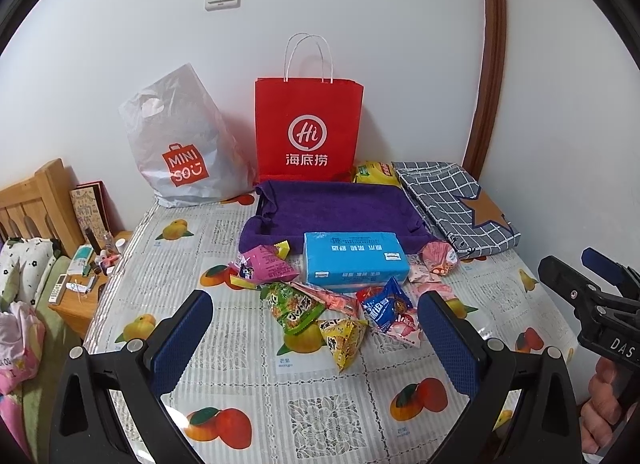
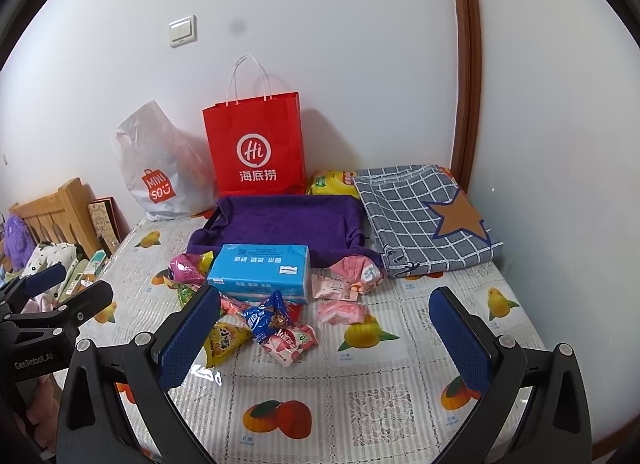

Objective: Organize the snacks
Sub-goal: 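Grasp the pink snack bag with the left tool while the right tool grasps the pink wrapped candy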

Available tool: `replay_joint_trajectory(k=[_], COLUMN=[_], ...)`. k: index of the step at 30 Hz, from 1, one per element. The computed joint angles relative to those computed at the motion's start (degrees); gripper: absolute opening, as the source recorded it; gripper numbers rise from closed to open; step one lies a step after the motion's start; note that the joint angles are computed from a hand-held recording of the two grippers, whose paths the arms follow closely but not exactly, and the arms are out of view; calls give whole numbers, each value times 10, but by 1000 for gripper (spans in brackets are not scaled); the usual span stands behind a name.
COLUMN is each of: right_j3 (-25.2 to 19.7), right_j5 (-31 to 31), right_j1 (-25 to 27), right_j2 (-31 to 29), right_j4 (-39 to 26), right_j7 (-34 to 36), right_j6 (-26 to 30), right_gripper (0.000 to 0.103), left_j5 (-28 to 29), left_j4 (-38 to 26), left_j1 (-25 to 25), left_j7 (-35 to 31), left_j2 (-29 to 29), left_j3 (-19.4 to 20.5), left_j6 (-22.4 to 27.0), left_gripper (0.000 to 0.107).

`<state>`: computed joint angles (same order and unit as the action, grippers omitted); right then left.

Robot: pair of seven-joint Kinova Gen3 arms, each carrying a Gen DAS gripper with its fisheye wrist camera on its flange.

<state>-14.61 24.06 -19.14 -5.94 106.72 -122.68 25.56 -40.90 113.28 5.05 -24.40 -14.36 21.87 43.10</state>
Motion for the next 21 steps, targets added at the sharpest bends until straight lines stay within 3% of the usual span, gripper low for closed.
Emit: replay_joint_trajectory(k=[8, 17, 21], right_j3=[9, 34, 62], right_j5=[-6, 78, 78], right_j1=[-1, -34, -45], right_j2=[18, 75, 104], right_j4=[2, -13, -22], right_j7=[4, -60, -69], right_j6=[-23, -14, -17], right_gripper=[103, 103, 103], left_j5=[-16, 1, 14], left_j4=[3, 6, 9], left_j1=[-1, 8, 6], left_j7=[2, -36, -56], left_j2=[19, 53, 76], left_j3=[-4, -58, -89], left_j6=[-13, -45, -63], left_gripper=[103, 103, 103])
